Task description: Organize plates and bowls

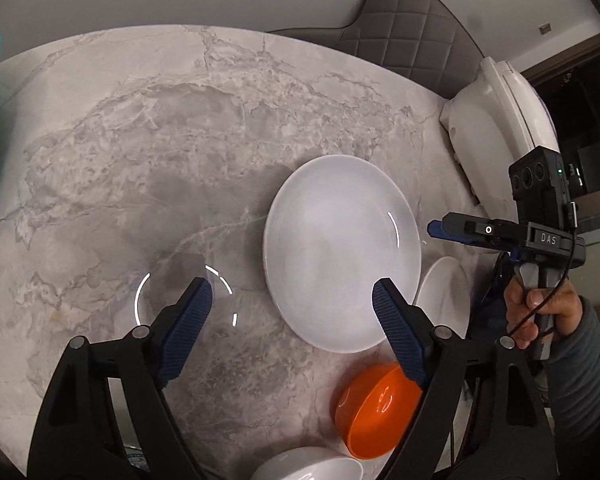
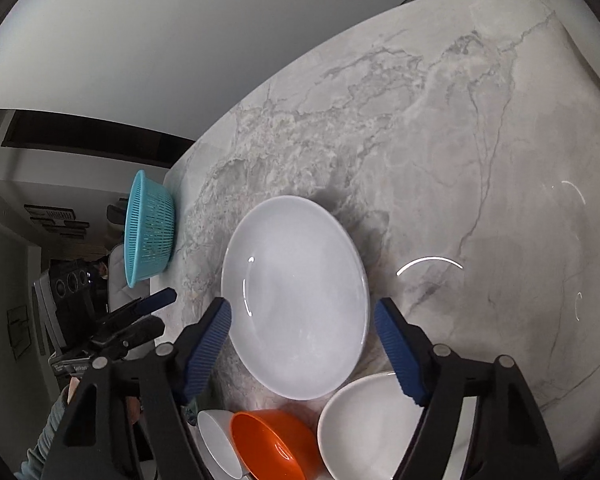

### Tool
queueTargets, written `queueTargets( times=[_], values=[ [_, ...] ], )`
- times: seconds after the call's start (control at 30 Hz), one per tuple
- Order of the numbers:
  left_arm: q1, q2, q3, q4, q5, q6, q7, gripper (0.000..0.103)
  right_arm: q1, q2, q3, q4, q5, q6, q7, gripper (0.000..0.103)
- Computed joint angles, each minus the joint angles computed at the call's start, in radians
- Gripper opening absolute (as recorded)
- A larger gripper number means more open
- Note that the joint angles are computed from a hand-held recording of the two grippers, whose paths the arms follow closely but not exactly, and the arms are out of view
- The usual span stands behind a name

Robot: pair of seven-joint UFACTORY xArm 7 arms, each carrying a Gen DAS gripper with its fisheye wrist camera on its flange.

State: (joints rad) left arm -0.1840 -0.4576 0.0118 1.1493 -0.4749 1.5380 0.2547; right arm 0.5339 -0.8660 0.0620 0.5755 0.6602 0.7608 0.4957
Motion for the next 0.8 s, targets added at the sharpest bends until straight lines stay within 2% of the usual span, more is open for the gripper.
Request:
queueTargets(
  times=[0.13, 0.27, 0.33, 0.43, 0.47, 0.5, 0.6, 0.8],
  values=[
    [-0.002, 0.006, -0.013, -0.054, -0.004, -0.033, -0.009, 0.08, 0.03, 0.017, -0.035, -0.019, 0.046, -0.036, -0.051, 0.066],
    [-0.005, 0.0, -0.014, -0.085, -0.007, -0.044, -0.011, 0.075, 0.029, 0.055, -0.042, 0.008, 0.041, -0.001, -0.092, 0.066],
    [-0.009, 0.004, -0.013, -0.09, -0.018, -0.05, -0.012, 0.068, 0.023, 0.058, -0.041, 0.008, 0.046, 0.005, -0.104, 0.065],
    [-0.016, 0.01, -0.011, -0.093, -0.034, -0.041, -0.01, 0.065, 0.001, 0.058, -0.029, 0.009, 0.031, 0.031, -0.1, 0.065],
    [-0.018, 0.013, -0.015, -0.09, -0.032, -0.038, -0.012, 0.059, -0.005, 0.055, -0.025, 0.007, 0.028, 0.036, -0.099, 0.065],
    [-0.018, 0.015, -0.016, -0.089, -0.027, -0.032, -0.014, 0.057, -0.009, 0.055, -0.021, 0.007, 0.023, 0.042, -0.099, 0.065],
    [-0.019, 0.022, -0.019, -0.091, -0.027, -0.015, -0.024, 0.057, -0.013, 0.055, -0.013, 0.007, 0.016, 0.048, -0.105, 0.063],
    [-0.022, 0.041, -0.032, -0.103, -0.027, -0.022, -0.044, 0.057, -0.011, 0.091, -0.013, 0.016, 0.028, 0.077, -0.118, 0.052]
  ],
)
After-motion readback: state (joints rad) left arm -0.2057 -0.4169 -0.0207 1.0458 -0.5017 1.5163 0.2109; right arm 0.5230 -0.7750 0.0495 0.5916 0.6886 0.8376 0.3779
